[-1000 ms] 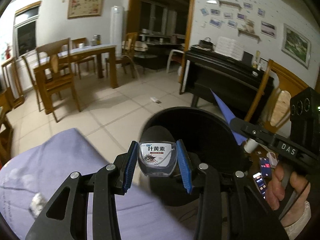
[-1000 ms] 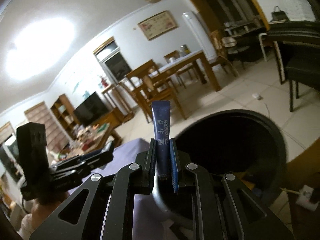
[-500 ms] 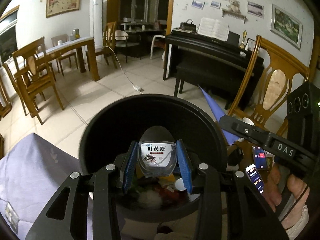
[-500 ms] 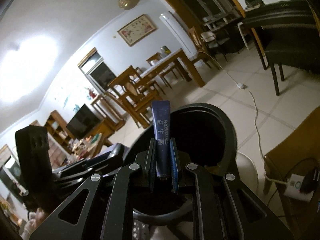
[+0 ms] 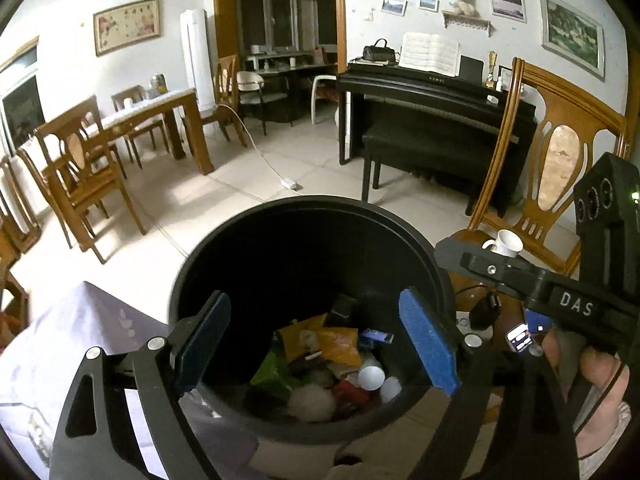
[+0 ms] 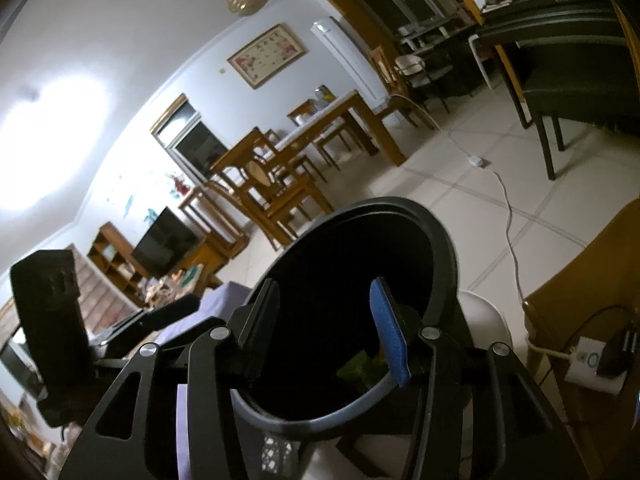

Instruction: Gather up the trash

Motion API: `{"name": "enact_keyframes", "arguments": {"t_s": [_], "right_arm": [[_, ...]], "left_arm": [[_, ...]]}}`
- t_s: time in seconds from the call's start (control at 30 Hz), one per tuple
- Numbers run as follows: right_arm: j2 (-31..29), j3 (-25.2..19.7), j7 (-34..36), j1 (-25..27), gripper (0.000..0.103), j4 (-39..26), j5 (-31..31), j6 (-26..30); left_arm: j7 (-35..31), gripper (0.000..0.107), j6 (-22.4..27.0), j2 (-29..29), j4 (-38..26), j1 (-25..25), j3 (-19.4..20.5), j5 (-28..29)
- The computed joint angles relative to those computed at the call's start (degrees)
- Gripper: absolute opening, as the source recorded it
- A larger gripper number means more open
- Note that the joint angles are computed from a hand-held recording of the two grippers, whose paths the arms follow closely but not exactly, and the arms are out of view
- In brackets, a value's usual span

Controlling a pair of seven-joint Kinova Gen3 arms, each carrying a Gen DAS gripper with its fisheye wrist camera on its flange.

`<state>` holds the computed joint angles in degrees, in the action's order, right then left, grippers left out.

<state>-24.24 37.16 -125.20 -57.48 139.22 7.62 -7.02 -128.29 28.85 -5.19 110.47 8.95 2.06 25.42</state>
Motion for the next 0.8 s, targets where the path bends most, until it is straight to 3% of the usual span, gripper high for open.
{"name": "enact_keyframes", "arguments": {"t_s": [0.07, 0.13, 0.37, 0.43, 0.6, 0.8], "right_arm": [[0.2, -3.4, -0.2, 1.6, 0.049, -0.9, -0.7, 1.5], [0.3, -6.9, 0.0, 3.2, 0.060, -1.7, -1.9, 2.7], [3.8, -23.8, 0.5, 9.2, 0.062, -8.8, -6.2, 9.3], [5.6, -29.0, -3.5, 11.0, 0.068, -11.5, -2.7, 11.3], [11.3, -42.3, -13.4, 13.7, 0.070, -20.0, 6.8, 15.9], [20.5, -58.2, -22.7, 18.4, 0.076, -31.3, 19.7, 20.2]], "left_arm": [[1.6, 0.094, -1.2, -2.5, 1.6, -0.4, 0.3, -2.4], [2.6, 0.097, -1.3, -4.9, 2.8, -0.5, -0.3, -4.1], [6.8, 0.098, 1.7, -13.4, 6.8, -2.9, -6.1, -8.2], [8.1, 0.098, 2.4, -15.9, 7.8, -4.5, -8.0, -9.5], [9.5, 0.098, 5.2, -21.7, 10.0, -9.6, -15.9, -12.9], [8.5, 0.098, 3.8, -26.4, 12.5, -14.9, -24.7, -17.3]]}}
